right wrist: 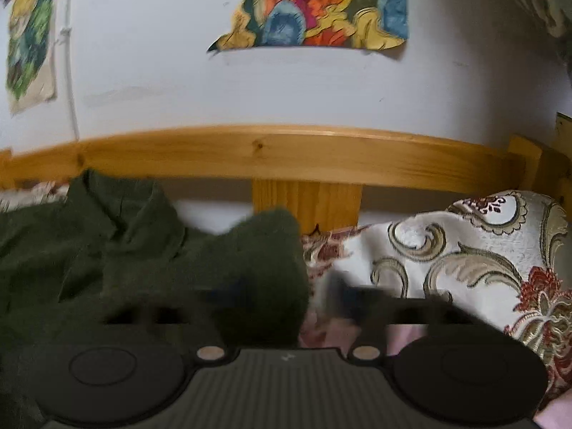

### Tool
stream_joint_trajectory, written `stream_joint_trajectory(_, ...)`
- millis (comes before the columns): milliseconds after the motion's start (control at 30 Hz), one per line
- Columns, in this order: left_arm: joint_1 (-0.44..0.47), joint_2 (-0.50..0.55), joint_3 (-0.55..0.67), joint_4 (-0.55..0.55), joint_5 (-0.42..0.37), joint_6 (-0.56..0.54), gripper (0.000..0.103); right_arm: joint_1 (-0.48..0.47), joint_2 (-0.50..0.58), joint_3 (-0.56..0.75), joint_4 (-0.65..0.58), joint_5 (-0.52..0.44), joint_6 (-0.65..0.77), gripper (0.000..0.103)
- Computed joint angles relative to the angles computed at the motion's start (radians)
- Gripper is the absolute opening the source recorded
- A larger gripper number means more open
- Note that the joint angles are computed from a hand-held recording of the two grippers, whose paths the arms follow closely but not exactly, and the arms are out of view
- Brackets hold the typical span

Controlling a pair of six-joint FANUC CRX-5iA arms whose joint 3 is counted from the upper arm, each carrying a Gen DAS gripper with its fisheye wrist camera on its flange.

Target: Fold large clothes

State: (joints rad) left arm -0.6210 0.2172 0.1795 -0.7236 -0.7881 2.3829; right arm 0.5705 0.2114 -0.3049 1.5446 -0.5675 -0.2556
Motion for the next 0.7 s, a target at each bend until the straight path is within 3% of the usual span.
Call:
stream_joint_trajectory(67,-0.003,0.005,0.003,0.005,-0.003,-0.026,0.000,-0.013,0.011,0.006,0.072,-0.016,-0.075,0.002)
stream_joint_trajectory(167,-0.002,0.018,0.014,0.011,-0.006,-0.039,0.000,0.015,0.045,0.051,-0.006,-0.111,-0.022,0.000)
stream_joint_trajectory(233,0.024,0.011,-0.001,0.055,0.021,-0.036,0.000,0.021,0.015,0.028,-0.040,-0.104,-0.008,0.004)
stream_joint_trajectory(300,0.052,-0.003,-0.025,0.107,0.059,-0.050,0.000,0.033,-0.039,-0.045,0.004,-0.112,0.005,0.044)
stream_joint_trajectory(367,0.069,-0.012,-0.041,0.139,0.085,-0.072,0.000,0.046,-0.102,-0.149,0.102,-0.123,0.058,0.061)
stream_joint_trajectory(533,0.081,-0.017,-0.053,0.169,0.101,-0.107,0.000,0.133,-0.157,-0.307,0.184,-0.201,0.285,0.068)
stream_joint_trajectory(700,0.083,-0.020,-0.048,0.185,0.093,-0.136,0.000,0.169,-0.072,-0.308,0.279,-0.249,0.391,0.068)
